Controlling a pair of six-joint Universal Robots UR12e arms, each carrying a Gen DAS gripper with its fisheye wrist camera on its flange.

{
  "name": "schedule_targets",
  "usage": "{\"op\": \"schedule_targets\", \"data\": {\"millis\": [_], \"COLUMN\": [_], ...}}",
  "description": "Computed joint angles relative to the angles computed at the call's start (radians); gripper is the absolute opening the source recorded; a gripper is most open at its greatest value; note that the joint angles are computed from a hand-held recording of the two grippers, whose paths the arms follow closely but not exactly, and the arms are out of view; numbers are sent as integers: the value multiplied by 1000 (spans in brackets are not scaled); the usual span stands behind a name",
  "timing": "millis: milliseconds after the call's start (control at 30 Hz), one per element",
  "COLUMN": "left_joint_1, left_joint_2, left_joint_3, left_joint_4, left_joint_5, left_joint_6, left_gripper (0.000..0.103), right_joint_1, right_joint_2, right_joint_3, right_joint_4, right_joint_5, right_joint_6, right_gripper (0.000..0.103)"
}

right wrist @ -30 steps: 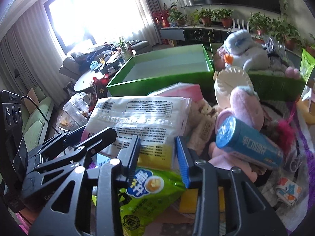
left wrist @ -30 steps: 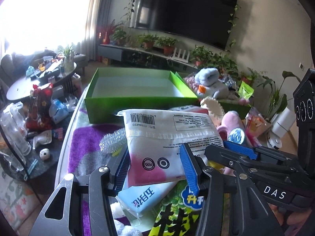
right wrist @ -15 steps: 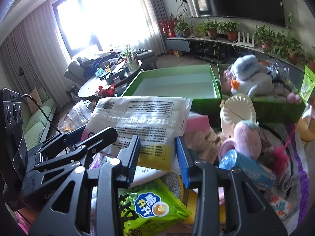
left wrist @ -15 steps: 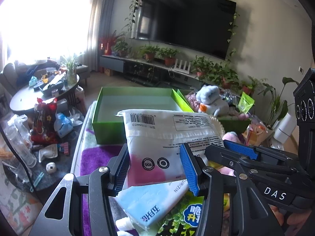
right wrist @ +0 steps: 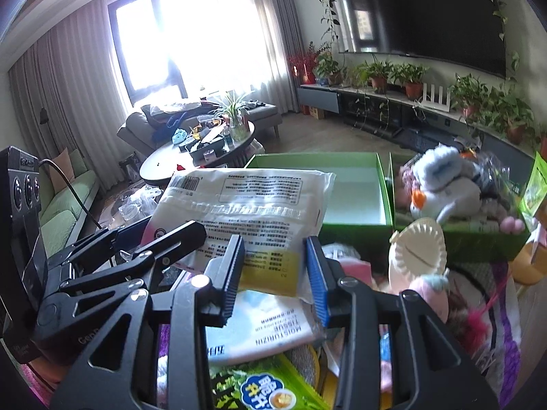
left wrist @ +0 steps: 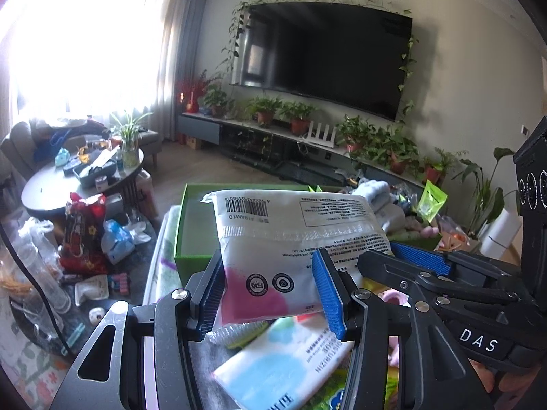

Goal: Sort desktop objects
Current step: 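Lift the packet with the right gripper and carry it over the green box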

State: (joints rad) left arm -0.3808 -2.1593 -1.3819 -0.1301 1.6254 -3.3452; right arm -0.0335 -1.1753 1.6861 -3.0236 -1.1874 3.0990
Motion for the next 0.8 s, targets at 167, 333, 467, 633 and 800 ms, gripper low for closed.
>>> {"op": "schedule_targets", "data": {"millis": [167, 333, 467, 633, 800], "left_joint_1": [2, 9, 14, 16, 24], "left_joint_2": [-14, -32, -47, -68, -89], "left_joint_3": [29, 63, 90, 120, 153], "left_joint_4": [-6, -22, -29, -33, -53], "left_joint_5": [14, 20, 24, 34, 28], "left_joint_6": [13, 23, 33, 50, 50], "left_gripper": [52, 52, 52, 52, 51], "right_joint_1": [1, 2, 5, 6, 10], "right_joint_2": [17, 39, 58, 80, 104], "right_joint_3": [-31, -71, -103, -137, -180], "right_joint_4": [-5, 13, 24, 27, 64], "right_joint_5": [8, 16, 20, 25, 21], "right_joint_6": [0, -4, -5, -10, -17], "right_gripper": [37, 37, 37, 37, 37]}}
